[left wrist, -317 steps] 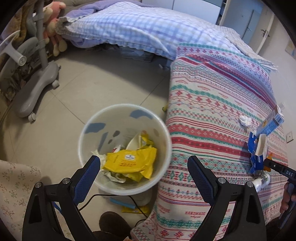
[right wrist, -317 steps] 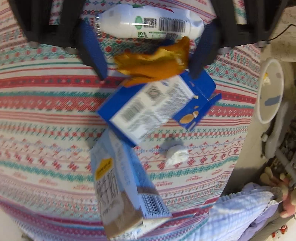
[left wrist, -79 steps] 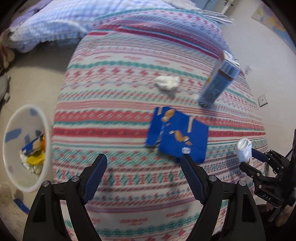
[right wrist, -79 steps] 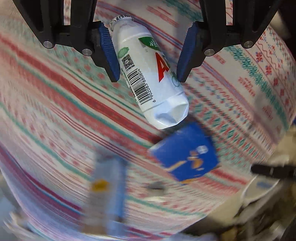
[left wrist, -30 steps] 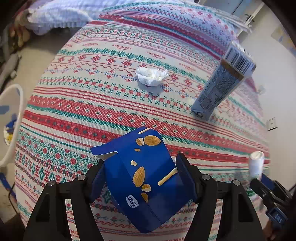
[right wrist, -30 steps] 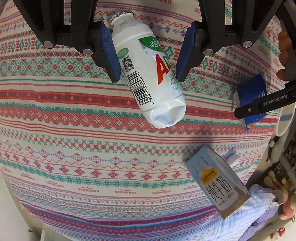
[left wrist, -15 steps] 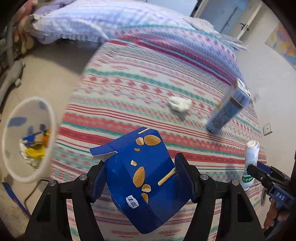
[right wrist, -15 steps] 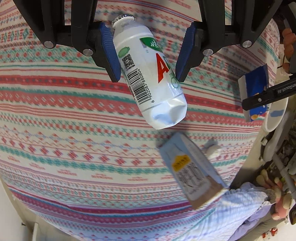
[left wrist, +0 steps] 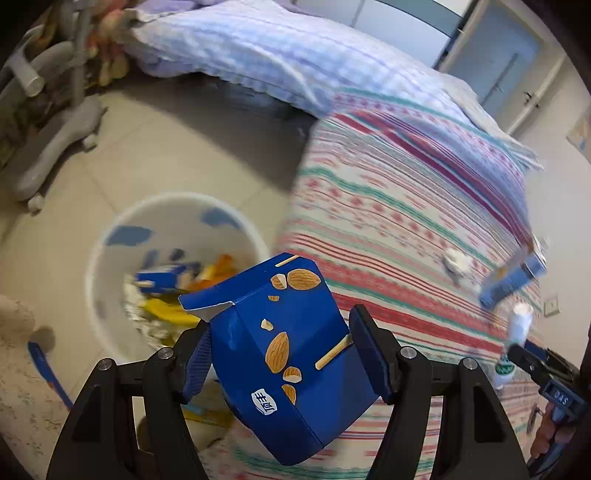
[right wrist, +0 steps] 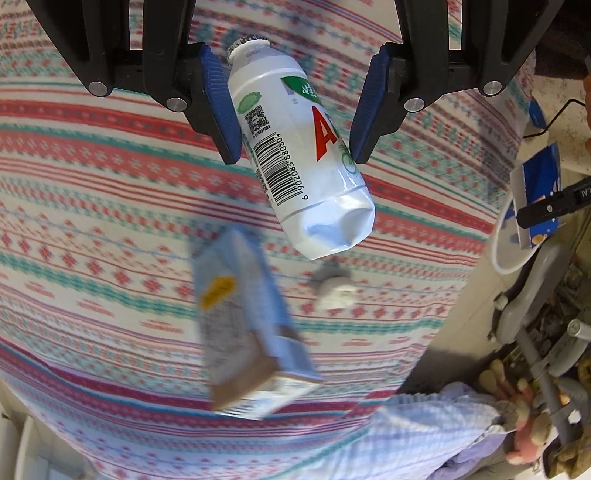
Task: Collect trash
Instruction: 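Open the left tool over the wastebasket while the right tool drops the white bottle in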
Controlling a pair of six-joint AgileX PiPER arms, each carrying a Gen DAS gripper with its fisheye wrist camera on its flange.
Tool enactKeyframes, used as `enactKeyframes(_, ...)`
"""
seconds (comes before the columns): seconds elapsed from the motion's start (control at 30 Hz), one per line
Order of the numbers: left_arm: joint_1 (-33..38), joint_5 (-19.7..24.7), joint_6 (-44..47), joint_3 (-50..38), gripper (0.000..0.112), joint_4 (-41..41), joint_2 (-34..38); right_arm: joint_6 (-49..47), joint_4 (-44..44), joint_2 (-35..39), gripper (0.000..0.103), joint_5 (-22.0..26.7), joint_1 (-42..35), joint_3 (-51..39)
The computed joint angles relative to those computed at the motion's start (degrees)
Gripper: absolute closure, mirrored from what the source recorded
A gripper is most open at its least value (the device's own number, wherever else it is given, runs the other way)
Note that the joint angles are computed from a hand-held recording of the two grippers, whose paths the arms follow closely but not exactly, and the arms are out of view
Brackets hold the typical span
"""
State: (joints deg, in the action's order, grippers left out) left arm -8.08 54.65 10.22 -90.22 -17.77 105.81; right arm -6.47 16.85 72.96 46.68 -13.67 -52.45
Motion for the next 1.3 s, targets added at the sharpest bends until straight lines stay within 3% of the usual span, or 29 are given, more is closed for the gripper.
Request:
enactKeyframes(0.27, 5.93, -0.23, -0.02, -4.43, 0.036, 2.34, 4.17, 4.81, -1.46, 2.78, 0.05, -2.28, 7.06, -1.84)
enactKeyframes(0.4, 6.83, 4.19, -1.22, -9.36, 0.024, 4.35, 7.78, 7.43, -2.96, 2.79, 0.05, -3.7, 10.13, -2.26)
enactKeyframes(0.73, 10.25, 6.44, -0.01, -11.49, 0.019, 7.69, 6.38, 17.27, -9.75, 6.0, 0.05, -4.87, 19.9, -7.14)
enactKeyframes(1.03, 15.31, 6.13, 3.76, -12.03, 0.019, 9.35, 6.83, 23.93, -11.99, 20.22, 0.05, -5.36, 30.97, -22.31)
enactKeyframes(1.3, 18.61, 8.04, 5.75, -17.19, 0.011, 7.43, 8.2, 25.67, -11.28, 33.81, 0.05, -3.18, 35.86, -37.22)
